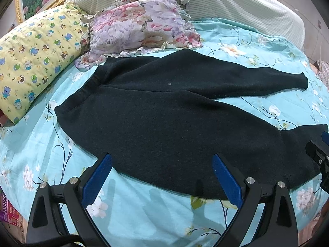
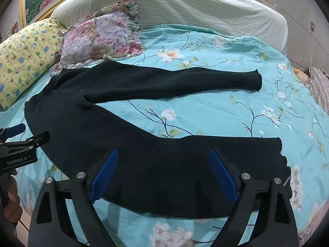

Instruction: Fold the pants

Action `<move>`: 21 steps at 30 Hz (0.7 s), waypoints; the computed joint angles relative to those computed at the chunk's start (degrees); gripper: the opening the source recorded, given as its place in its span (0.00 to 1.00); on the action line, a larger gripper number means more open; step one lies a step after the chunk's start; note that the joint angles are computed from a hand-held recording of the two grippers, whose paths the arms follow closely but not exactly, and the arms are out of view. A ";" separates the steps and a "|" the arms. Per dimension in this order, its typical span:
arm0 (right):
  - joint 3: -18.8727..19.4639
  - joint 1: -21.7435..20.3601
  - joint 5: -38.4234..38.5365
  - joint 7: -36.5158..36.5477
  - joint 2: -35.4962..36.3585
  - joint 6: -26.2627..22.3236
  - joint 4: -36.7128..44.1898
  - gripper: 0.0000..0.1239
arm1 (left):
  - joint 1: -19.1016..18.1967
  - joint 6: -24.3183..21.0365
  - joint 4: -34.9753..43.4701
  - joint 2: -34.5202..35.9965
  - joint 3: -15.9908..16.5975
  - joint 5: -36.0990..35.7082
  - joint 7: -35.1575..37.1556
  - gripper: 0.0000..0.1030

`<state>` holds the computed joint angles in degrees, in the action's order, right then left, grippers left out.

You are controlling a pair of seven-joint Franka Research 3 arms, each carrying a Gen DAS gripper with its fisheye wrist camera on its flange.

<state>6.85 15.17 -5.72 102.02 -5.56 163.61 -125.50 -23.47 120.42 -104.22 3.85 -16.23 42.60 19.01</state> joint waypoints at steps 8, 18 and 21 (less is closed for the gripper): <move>0.20 0.17 -0.10 0.30 -0.35 0.27 -0.27 0.73 | -0.13 -0.78 -0.19 -0.65 -0.20 0.53 -0.63 0.95; 0.40 0.31 1.10 -0.34 -1.24 -0.01 -0.18 0.73 | -1.57 -9.12 3.64 -0.16 -0.70 1.63 1.12 0.95; 0.47 0.39 1.56 -0.70 -1.49 -0.27 -0.11 0.73 | -1.57 -10.15 3.74 -0.79 -0.76 1.55 1.28 0.95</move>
